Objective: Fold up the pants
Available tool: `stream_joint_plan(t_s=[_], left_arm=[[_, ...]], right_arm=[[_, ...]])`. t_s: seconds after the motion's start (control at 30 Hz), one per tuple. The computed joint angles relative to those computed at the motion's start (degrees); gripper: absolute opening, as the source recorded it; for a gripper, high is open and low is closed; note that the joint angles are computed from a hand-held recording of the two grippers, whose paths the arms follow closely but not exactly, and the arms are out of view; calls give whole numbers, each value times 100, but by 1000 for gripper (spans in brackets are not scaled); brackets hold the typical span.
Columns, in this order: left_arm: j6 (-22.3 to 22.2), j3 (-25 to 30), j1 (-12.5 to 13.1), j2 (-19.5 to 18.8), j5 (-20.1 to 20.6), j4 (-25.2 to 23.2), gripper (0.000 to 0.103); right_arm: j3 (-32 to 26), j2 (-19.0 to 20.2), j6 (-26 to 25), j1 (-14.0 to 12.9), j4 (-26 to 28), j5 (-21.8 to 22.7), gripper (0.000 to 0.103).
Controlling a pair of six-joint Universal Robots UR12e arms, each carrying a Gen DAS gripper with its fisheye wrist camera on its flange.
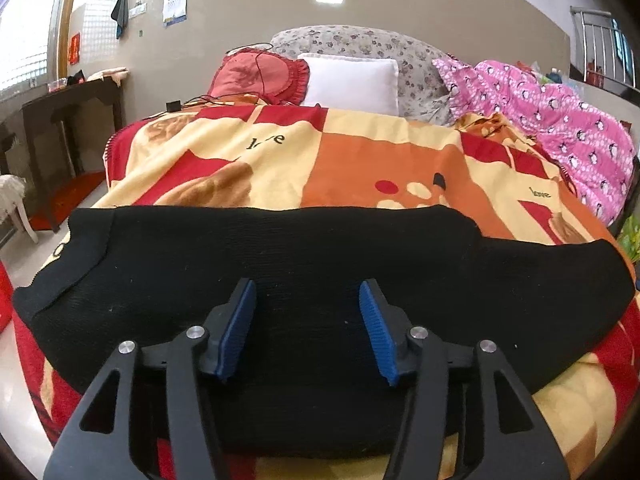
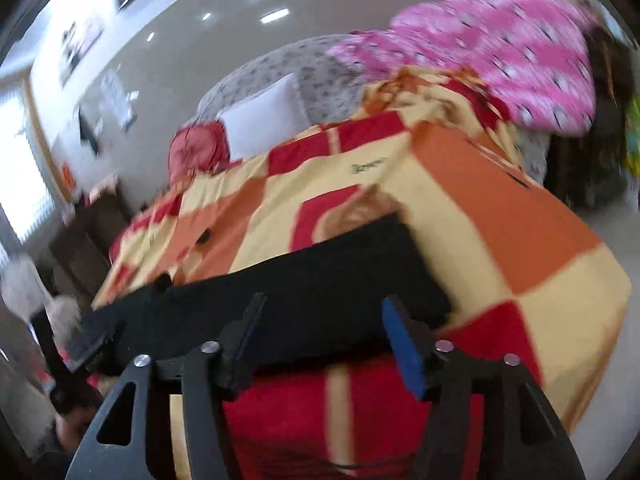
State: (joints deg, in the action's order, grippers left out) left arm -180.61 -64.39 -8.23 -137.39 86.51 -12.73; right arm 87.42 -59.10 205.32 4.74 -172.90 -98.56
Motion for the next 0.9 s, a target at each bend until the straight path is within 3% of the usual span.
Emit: stream_joint_plan(t_s=[0.07, 0.13, 0.2, 0.3, 0.9], left_arm=[[33, -8, -14, -8, 76, 55, 54], [50, -25, -21, -16, 114, 140, 54], [58, -33, -23, -21, 138, 179, 54], [36, -43, -31, -23, 178, 218, 54], [92, -75, -58, -57, 290, 470, 55]], right_arm=[[-306, 168, -73, 127, 662, -215, 91], [-589, 291, -96, 190, 1463, -449, 93], [-639, 287, -229, 223, 1638, -500, 103], [-843, 370, -339, 322, 2068, -826, 102], [-846, 403, -204, 433, 2024, -1550, 102]])
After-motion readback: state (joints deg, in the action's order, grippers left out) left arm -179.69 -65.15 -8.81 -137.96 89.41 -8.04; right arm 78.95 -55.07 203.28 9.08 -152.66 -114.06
